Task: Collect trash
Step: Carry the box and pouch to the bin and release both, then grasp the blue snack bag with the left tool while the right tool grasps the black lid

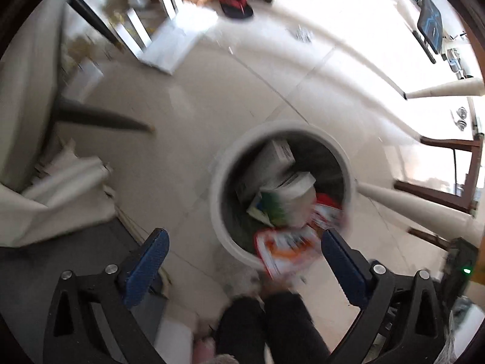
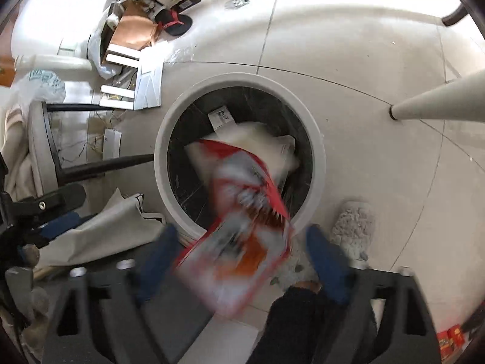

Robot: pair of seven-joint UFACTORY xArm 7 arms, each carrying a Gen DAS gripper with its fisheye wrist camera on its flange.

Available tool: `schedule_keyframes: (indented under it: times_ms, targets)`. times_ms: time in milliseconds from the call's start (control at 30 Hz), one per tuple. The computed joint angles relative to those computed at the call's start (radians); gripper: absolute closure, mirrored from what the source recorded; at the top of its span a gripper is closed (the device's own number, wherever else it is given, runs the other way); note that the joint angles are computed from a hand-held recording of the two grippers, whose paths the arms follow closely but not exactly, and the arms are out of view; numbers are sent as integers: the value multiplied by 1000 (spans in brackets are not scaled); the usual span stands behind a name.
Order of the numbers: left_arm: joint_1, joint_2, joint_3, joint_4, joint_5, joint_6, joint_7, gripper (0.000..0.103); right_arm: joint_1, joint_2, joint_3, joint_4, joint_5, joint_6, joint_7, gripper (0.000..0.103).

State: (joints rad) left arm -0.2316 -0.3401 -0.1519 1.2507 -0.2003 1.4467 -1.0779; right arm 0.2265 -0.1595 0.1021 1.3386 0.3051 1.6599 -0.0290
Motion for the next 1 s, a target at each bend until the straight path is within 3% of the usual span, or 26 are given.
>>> schedule_keyframes:
  times_ms: [133, 333, 733, 833, 1000]
  targets:
    - [-10, 12, -36, 50, 91, 88, -3, 0, 22, -16, 32, 15, -112, -20, -31, 4]
    - [-30, 35, -47, 104, 114, 182, 3, 0, 48, -29, 62, 46, -262, -5, -36, 4]
    - [-55, 60, -71, 255, 109, 307, -63, 0, 33, -19, 45, 206, -280, 105, -24, 4]
    - [-62, 81, -79, 341, 117, 362, -82, 0, 30, -1, 44, 287, -279, 153, -23, 4]
    - [-82, 160, -97, 566, 137, 513, -123, 0, 31, 83, 44, 535, -273, 304, -18, 4]
